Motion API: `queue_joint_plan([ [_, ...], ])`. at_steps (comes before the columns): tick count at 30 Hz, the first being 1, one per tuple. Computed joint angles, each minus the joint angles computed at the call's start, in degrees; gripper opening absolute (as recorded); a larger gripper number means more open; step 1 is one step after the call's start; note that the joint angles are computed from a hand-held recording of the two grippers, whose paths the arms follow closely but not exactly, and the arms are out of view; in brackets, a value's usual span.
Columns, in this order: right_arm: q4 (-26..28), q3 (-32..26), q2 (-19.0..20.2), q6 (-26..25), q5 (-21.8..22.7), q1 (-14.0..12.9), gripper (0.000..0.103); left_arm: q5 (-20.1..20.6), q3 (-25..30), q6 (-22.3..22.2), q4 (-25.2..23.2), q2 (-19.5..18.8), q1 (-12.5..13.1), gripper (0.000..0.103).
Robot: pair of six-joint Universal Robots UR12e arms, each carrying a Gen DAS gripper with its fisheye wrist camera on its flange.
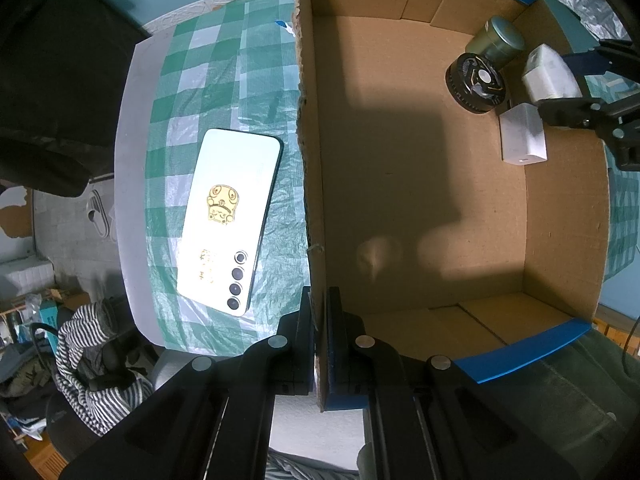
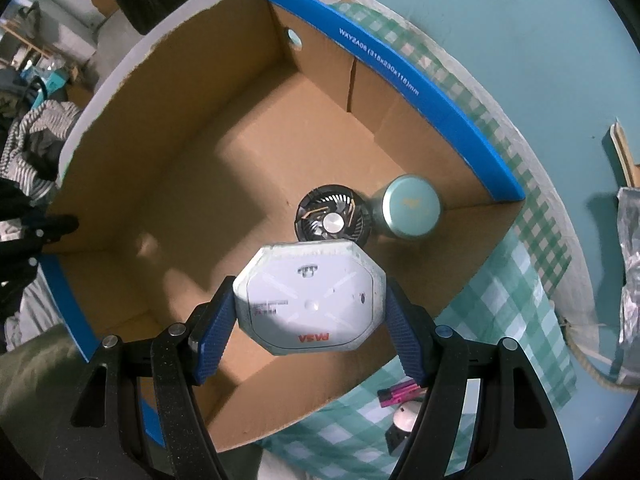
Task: Organize rigid objects
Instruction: 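Carry the hexagonal device into the box beside the fan and release, then move the right tool back over the second white charger block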
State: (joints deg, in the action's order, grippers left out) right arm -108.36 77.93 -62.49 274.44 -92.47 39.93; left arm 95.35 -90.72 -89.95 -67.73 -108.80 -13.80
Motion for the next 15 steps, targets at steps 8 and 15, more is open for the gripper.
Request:
queue_joint_plan([
  [8, 1.34, -0.51, -0.05, 0.21, -0.62, 0.22, 0.072, -0.08, 0.18, 0.15, -0.02, -0.17, -0.1, 0.004],
  [15, 1.95, -0.62, -0.64, 2.21, -1.93, 0.64, 0.073, -0.07, 0.3, 0.25, -0.21, -0.24, -0.13, 0.004],
])
